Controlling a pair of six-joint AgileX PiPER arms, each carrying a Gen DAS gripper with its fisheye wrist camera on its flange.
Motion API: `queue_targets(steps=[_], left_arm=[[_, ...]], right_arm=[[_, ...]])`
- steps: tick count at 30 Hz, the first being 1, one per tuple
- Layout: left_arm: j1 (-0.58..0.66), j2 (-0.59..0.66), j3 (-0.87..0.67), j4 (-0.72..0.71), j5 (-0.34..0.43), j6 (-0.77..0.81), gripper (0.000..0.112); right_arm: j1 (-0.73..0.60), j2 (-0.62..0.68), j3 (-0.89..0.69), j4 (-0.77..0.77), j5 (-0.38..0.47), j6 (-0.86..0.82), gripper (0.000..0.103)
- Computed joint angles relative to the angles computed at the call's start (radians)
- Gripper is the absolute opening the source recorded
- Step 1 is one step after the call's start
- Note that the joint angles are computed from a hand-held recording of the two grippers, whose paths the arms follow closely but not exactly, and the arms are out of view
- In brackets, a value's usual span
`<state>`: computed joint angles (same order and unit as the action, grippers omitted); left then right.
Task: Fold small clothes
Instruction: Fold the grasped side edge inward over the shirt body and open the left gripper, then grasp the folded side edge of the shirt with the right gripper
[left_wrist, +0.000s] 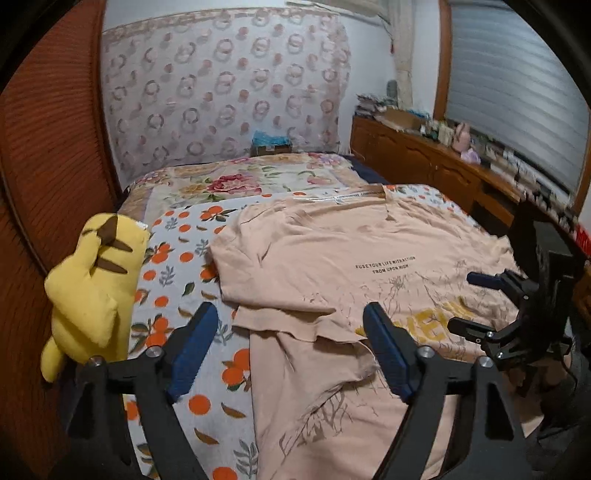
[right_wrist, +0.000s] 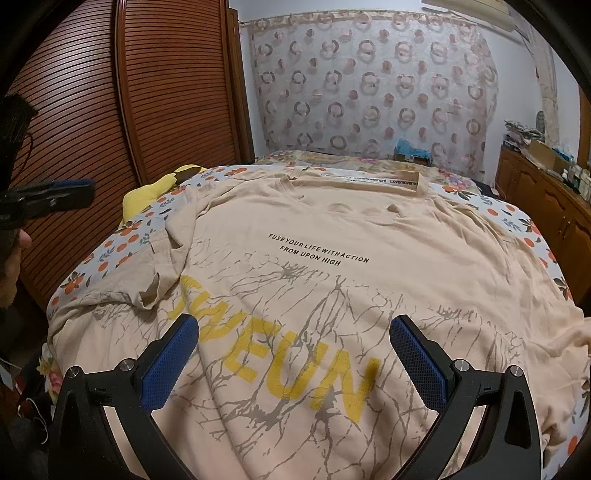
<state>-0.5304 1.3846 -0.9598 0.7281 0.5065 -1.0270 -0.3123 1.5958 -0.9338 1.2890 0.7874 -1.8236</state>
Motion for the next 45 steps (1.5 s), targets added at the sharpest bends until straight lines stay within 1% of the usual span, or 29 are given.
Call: queue_targets(steps=[2, 3, 6, 9, 11, 13, 14, 15, 17, 20, 22, 23, 24, 27, 31, 33, 34, 35, 38, 42, 43, 45], left_arm=[[0.002, -0.012, 0.029, 0.037, -0.009, -0.061, 0.082], [-0.008, -0.024, 0.055, 0.093, -0.001, -0.137, 0.082], [-0.031, -0.057, 0.113, 0.204, 0.020, -0.297, 0.082], [-0.044, -0.097, 0.170, 0.290, 0.024, -0.416, 0.082], [-0.060, -0.126, 0.204, 0.339, 0.054, -0.489, 0.082], [-0.065, -0.144, 0.222, 0.363, 0.072, -0.527, 0.082], [-0.068, -0.156, 0.234, 0.374, 0.081, -0.545, 0.082], [-0.068, -0.165, 0.242, 0.380, 0.085, -0.553, 0.082], [-0.075, -0.178, 0.256, 0.393, 0.104, -0.571, 0.082], [-0.071, -0.195, 0.275, 0.403, 0.120, -0.583, 0.082], [-0.062, -0.213, 0.294, 0.409, 0.113, -0.593, 0.082], [-0.062, -0.221, 0.302, 0.414, 0.116, -0.602, 0.082], [-0.055, -0.222, 0.302, 0.414, 0.114, -0.599, 0.082], [-0.050, -0.232, 0.316, 0.417, 0.117, -0.603, 0.082], [-0.041, -0.240, 0.337, 0.423, 0.106, -0.616, 0.082], [-0.038, -0.242, 0.348, 0.423, 0.098, -0.623, 0.082], [-0.037, -0.240, 0.351, 0.425, 0.093, -0.627, 0.082], [-0.036, -0.237, 0.355, 0.427, 0.087, -0.633, 0.082], [-0.028, -0.234, 0.364, 0.431, 0.068, -0.639, 0.082], [-0.034, -0.219, 0.367, 0.439, 0.056, -0.654, 0.082], [-0.033, -0.216, 0.365, 0.438, 0.054, -0.653, 0.082], [-0.040, -0.215, 0.367, 0.443, 0.053, -0.662, 0.082]], right_arm=[[0.003, 0.001, 0.000, -0.002, -0.004, 0.001, 0.103], [0.005, 0.003, -0.004, -0.007, -0.006, 0.006, 0.103], [0.011, -0.003, -0.003, -0.012, -0.014, 0.008, 0.103], [0.017, -0.017, -0.007, -0.028, -0.007, 0.002, 0.101], [0.026, -0.026, -0.024, -0.056, 0.021, 0.011, 0.096], [0.041, -0.041, -0.045, -0.087, 0.057, 0.037, 0.084], [0.052, -0.046, -0.061, -0.100, 0.076, 0.051, 0.082], [0.058, -0.048, -0.074, -0.107, 0.093, 0.059, 0.076], [0.090, -0.046, -0.109, -0.117, 0.122, 0.076, 0.073], [0.177, -0.019, -0.172, -0.151, 0.137, 0.121, 0.065], [0.243, 0.017, -0.223, -0.188, 0.142, 0.167, 0.053], [0.277, 0.037, -0.249, -0.210, 0.143, 0.195, 0.051], [0.325, 0.060, -0.278, -0.243, 0.135, 0.233, 0.047], [0.432, 0.121, -0.345, -0.320, 0.101, 0.319, 0.043], [0.555, 0.211, -0.430, -0.434, 0.042, 0.439, 0.042], [0.597, 0.249, -0.463, -0.500, 0.006, 0.483, 0.042], [0.613, 0.281, -0.509, -0.552, -0.002, 0.525, 0.042], [0.637, 0.298, -0.520, -0.595, -0.034, 0.557, 0.042], [0.686, 0.347, -0.581, -0.679, -0.091, 0.629, 0.034], [0.724, 0.348, -0.582, -0.744, -0.155, 0.678, 0.009], [0.725, 0.345, -0.576, -0.741, -0.161, 0.673, 0.006], [0.707, 0.318, -0.545, -0.660, -0.169, 0.614, 0.005]])
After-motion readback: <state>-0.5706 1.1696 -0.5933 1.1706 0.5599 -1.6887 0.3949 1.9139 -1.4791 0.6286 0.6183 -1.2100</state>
